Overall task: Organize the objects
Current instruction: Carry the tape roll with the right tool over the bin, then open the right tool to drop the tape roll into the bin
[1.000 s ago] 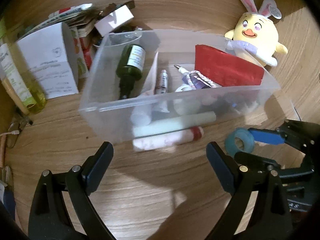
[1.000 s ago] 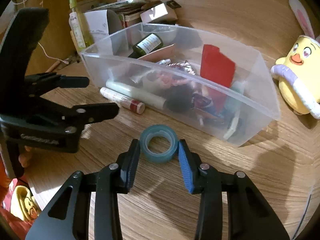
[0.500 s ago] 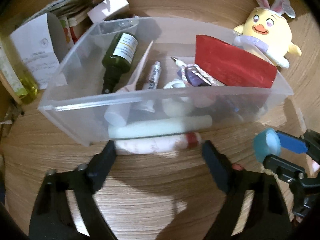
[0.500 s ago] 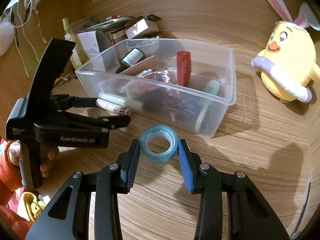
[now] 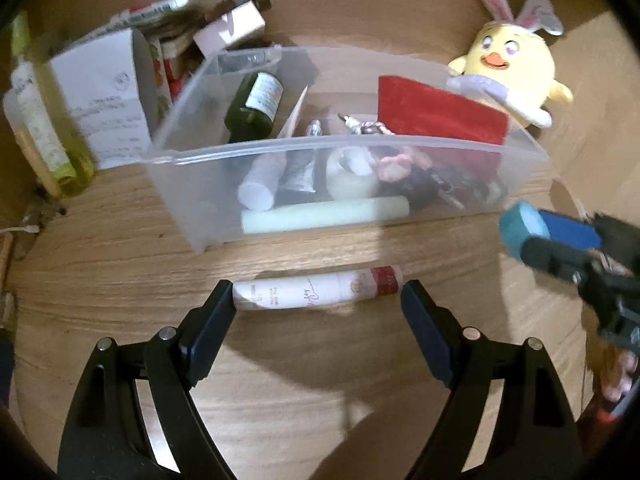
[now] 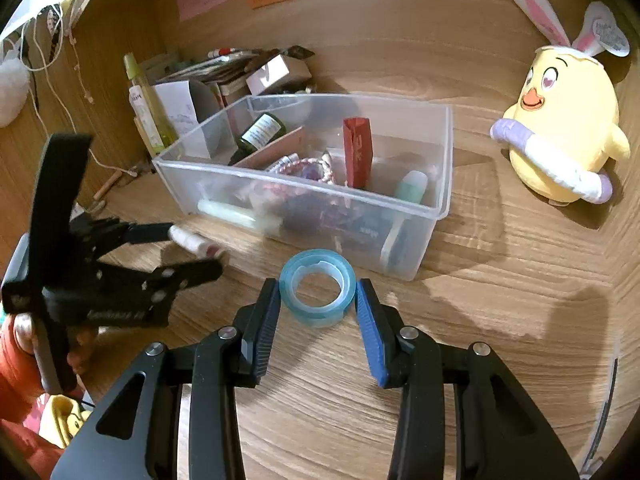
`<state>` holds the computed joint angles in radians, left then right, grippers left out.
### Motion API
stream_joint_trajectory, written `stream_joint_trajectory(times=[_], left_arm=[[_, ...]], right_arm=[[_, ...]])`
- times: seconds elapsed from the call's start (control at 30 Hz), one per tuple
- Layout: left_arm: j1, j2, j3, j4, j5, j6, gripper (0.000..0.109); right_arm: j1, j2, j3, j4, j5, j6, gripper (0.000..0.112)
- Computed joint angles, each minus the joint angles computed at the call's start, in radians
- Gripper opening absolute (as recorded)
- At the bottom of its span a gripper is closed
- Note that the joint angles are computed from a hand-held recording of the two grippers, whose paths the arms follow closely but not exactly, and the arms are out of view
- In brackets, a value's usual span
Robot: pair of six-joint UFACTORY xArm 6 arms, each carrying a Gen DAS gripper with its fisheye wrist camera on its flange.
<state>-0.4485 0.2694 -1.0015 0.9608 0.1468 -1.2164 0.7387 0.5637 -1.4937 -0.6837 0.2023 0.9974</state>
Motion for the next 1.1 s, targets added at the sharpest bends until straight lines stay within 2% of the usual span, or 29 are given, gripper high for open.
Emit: stream_joint_trajectory(times=[0.17, 0.33, 0.43, 0.57, 0.7, 0.8, 0.97, 1.1], left_arm=[[0.017, -0.093, 0.037, 0.305, -0.021, -0.243, 0.084], [0.039, -0.155, 0.031, 0.553, -0.043, -0.468, 0.084], [0.055, -0.168, 0.004, 0.651, -0.058, -0.563, 0.084], [0.073, -0.161, -0.036, 0.683, -0.068, -0.58, 0.084], [0.09, -0.11, -0.084, 0.585, -0.086, -0.477, 0.084], [0.101, -0.055, -0.112, 0.406, -0.098, -0.311, 0.084], [0.096, 0.028, -0.141, 0.035, -0.114, 0.046, 0.084], [0.083, 0.076, -0.183, -0.067, -0.092, 0.161, 0.084]], right_arm=[[0.01, 0.001, -0.031, -0.02, 0.004, 0.009, 0.035], [0.021, 0.022, -0.108, -0.063, 0.036, 0.025, 0.035], [0.02, 0.041, -0.157, -0.064, 0.054, 0.028, 0.035], [0.018, 0.092, -0.254, -0.012, 0.106, -0.025, 0.035], [0.014, 0.163, -0.362, 0.077, 0.164, -0.112, 0.035], [0.006, 0.224, -0.448, 0.158, 0.211, -0.185, 0.035], [-0.006, 0.288, -0.538, 0.211, 0.281, -0.24, 0.035], [-0.013, 0.333, -0.601, 0.232, 0.326, -0.268, 0.035]])
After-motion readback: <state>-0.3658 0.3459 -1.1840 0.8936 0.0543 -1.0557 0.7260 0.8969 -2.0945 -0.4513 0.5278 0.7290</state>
